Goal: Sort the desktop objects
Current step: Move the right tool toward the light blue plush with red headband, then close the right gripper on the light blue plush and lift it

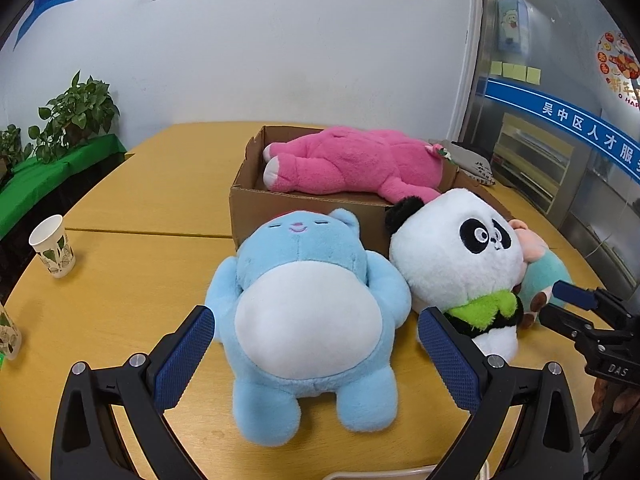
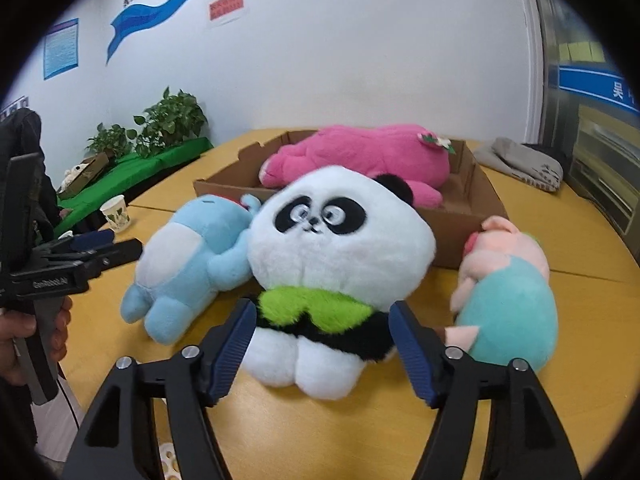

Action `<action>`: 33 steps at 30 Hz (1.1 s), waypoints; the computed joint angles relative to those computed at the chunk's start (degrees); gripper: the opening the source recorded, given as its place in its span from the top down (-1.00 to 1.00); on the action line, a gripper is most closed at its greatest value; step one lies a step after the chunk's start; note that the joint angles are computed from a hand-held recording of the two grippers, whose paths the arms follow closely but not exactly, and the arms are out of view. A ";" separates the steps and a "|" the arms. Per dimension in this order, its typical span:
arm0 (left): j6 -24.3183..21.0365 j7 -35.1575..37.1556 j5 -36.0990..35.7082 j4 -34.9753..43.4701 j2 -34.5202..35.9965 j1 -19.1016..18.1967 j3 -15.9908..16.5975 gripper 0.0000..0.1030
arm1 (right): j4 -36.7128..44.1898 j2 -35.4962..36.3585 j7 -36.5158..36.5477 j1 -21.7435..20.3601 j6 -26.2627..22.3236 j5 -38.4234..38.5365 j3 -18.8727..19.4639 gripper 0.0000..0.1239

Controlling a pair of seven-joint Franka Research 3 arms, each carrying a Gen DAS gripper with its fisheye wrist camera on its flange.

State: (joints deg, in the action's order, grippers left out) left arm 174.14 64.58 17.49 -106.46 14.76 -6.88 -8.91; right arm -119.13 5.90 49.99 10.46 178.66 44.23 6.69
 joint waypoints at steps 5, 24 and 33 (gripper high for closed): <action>-2.51 9.05 -9.20 1.74 1.75 6.59 -6.79 -1.00 | 4.81 1.85 0.83 -0.02 -10.44 2.99 0.29 -0.32; -29.23 44.78 -50.85 24.24 18.68 21.05 -19.68 -1.00 | 26.10 19.25 18.53 2.74 -27.14 -3.63 0.48 -0.24; -27.96 56.22 -64.15 16.45 11.66 21.79 -19.02 -0.04 | 23.56 17.13 9.04 -0.23 -29.27 2.59 4.90 0.15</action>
